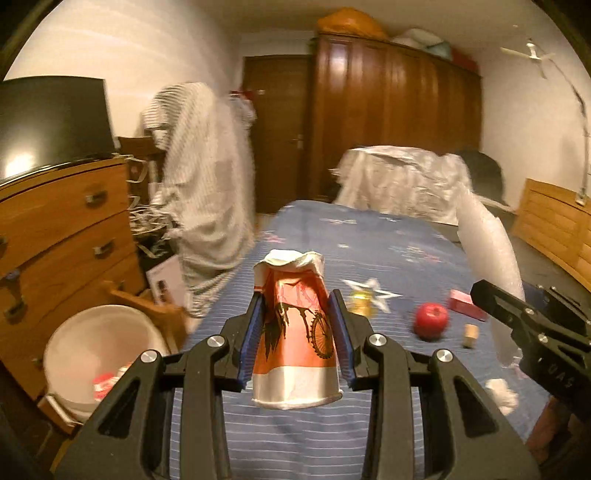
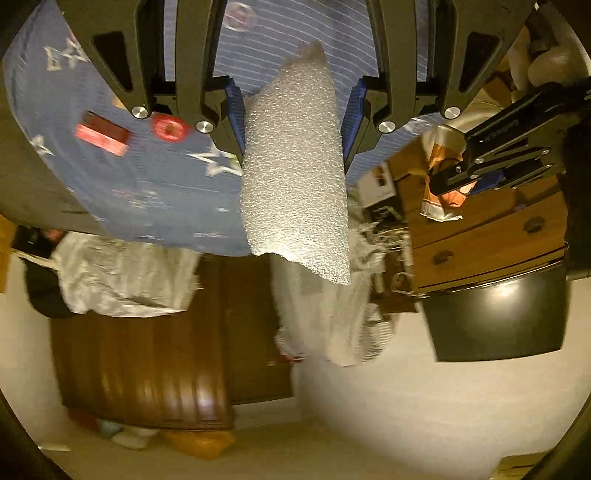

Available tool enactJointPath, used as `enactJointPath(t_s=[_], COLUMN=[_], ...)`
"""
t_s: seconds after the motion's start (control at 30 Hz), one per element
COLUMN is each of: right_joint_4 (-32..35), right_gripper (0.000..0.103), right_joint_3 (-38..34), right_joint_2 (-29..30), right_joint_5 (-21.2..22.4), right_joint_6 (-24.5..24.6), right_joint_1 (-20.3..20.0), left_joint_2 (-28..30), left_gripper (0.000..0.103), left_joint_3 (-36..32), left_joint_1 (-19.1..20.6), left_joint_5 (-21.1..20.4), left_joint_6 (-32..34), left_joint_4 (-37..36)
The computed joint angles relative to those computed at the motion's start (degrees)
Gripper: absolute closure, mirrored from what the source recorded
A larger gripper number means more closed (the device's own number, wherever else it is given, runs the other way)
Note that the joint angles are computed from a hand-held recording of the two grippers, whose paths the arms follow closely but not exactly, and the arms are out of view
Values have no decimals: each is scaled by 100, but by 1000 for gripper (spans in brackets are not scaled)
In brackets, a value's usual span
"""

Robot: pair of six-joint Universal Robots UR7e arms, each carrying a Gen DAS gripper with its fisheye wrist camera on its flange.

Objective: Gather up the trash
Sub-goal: 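Carry the paper cup and foam sheet over the white bucket with both tools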

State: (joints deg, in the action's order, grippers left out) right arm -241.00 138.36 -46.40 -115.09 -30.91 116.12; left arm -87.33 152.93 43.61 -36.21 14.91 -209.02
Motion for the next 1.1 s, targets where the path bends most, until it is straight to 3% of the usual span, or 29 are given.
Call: enactJointPath(t_s=[0.33,0.53,0.73,0.97,1.1], right_joint_4=[2394,4505,6599,9006,9613], right_gripper=[58,58,58,58,57], right_joint_3=[-2216,-4010,-5919,-7964,-8657], right_joint_2=[1110,1926,2897,4116,4570], right_joint_5=[138,399,523,327,265], right_joint_6=[443,869,1225,1468,1619], right_joint_1=[852,1057,1120,1095,1051], left_joint_2=[-1158,-1458,-1480,-1084,-834], left_gripper=[69,69,69,69,69], left_joint_3=[-631,-1301,-1858,-2547,-2813], left_joint_1=[1120,2123,2911,3857,4248], left_joint_5=[27,-324,-665,-1168,-1400], left_joint_6=[704,858,764,528,468], left_joint_4=[789,1497,2216,3043,3320])
